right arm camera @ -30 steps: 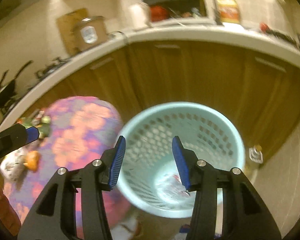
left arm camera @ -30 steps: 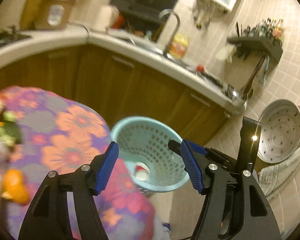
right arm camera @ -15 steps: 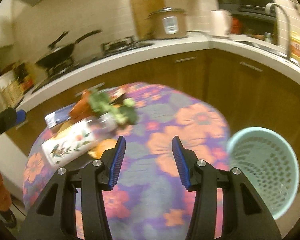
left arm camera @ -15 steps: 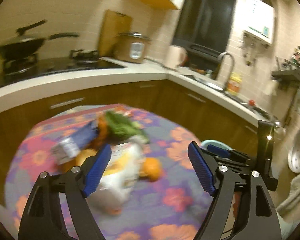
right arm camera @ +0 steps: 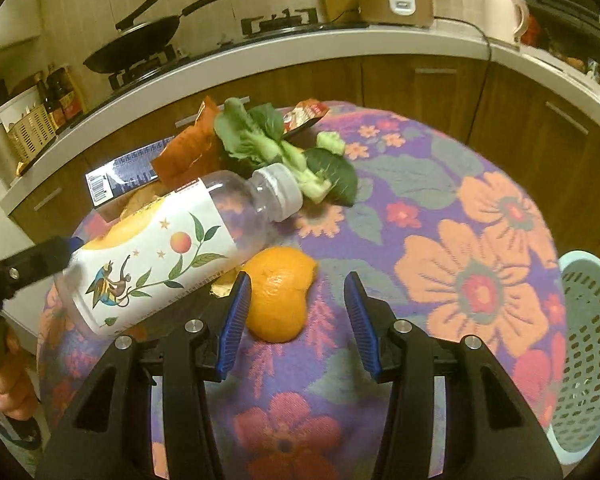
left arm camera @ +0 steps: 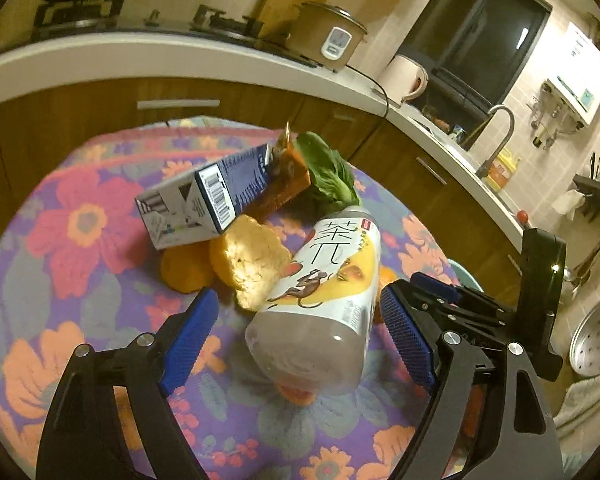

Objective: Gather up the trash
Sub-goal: 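Move both grippers back over the table toward the orange peel and bottle, then grasp the orange peel with the right gripper while the left gripper grasps the white tea bottle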

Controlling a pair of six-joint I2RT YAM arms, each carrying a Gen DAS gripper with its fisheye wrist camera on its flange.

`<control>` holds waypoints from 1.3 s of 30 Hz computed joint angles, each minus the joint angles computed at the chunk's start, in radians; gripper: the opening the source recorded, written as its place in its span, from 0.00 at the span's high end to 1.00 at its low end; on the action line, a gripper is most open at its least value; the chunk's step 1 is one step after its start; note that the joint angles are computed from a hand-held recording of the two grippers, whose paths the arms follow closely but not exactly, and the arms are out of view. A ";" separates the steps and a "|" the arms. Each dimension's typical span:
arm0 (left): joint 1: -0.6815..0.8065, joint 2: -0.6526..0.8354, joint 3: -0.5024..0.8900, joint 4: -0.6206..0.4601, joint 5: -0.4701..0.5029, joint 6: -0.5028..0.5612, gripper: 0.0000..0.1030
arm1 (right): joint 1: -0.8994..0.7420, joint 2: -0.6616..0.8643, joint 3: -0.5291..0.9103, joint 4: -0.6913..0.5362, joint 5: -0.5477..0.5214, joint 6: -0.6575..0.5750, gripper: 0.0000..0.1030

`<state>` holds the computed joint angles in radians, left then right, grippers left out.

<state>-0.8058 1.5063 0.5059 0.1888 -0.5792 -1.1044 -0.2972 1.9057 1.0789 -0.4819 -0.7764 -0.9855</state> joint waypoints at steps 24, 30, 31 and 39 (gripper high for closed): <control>0.023 -0.054 -0.047 0.013 0.082 0.002 0.26 | 0.075 0.071 0.081 -0.076 0.055 0.028 0.56; 0.103 0.070 -0.003 0.099 0.239 0.056 0.26 | 0.081 0.064 0.071 -0.077 0.067 0.023 0.65; 0.105 0.088 0.008 0.108 0.248 0.059 0.26 | 0.077 0.063 0.071 -0.084 0.063 0.014 0.72; 0.064 0.168 0.122 0.008 0.209 0.057 0.38 | -0.004 0.031 0.052 -0.119 0.004 -0.062 0.86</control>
